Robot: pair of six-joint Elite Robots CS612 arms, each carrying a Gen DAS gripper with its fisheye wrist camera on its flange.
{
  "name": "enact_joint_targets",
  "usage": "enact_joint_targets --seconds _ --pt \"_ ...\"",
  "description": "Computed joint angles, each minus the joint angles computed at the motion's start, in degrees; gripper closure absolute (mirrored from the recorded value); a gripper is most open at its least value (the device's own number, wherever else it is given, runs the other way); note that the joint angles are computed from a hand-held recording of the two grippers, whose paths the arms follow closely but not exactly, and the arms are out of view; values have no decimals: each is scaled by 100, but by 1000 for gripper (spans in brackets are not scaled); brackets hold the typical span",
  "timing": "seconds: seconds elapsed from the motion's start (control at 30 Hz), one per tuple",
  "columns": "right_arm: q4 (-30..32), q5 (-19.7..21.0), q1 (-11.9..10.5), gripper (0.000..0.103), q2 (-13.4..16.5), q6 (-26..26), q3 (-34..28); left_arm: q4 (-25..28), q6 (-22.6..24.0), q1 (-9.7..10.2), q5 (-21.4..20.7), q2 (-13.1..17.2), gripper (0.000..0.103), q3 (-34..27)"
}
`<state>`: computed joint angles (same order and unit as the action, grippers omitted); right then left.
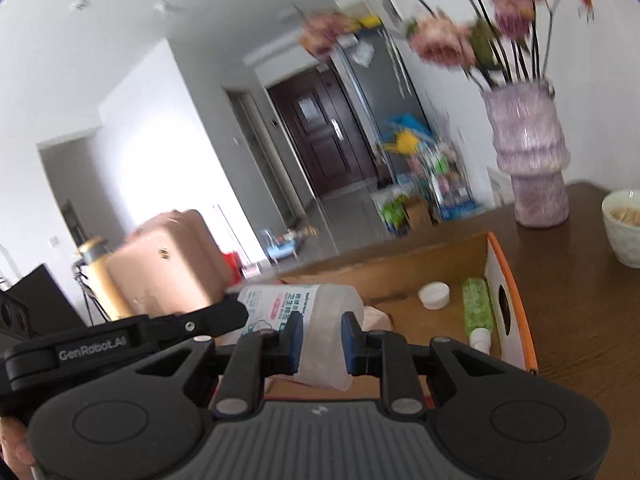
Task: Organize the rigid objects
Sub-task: 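Carry the white bottle with both tools over into the box, then open both tools to release the white bottle inside the box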
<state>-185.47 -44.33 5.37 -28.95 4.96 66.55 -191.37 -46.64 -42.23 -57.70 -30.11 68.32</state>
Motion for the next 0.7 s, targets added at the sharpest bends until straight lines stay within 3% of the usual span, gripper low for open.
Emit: enact_joint_targets --seconds 0.1,0.27,0.43,0.53,0.7 --pt "962 161 -3 83 271 103 -581 153 -337 107 -253 132 82 -146" --pt "2159 -17 54 83 521 -166 -1118 776 -738 214 -558 229 82 -341" --pt "2440 -292 113 81 565 -254 -1179 1187 -1366 323 -943 244 82 -379" --pt "2286 -417 134 81 535 -326 -1082 1195 -1273 322 -980 207 81 -325" --pt "2102 -242 102 81 480 -115 -993 1185 -1207 301 -1044 75 81 -144"
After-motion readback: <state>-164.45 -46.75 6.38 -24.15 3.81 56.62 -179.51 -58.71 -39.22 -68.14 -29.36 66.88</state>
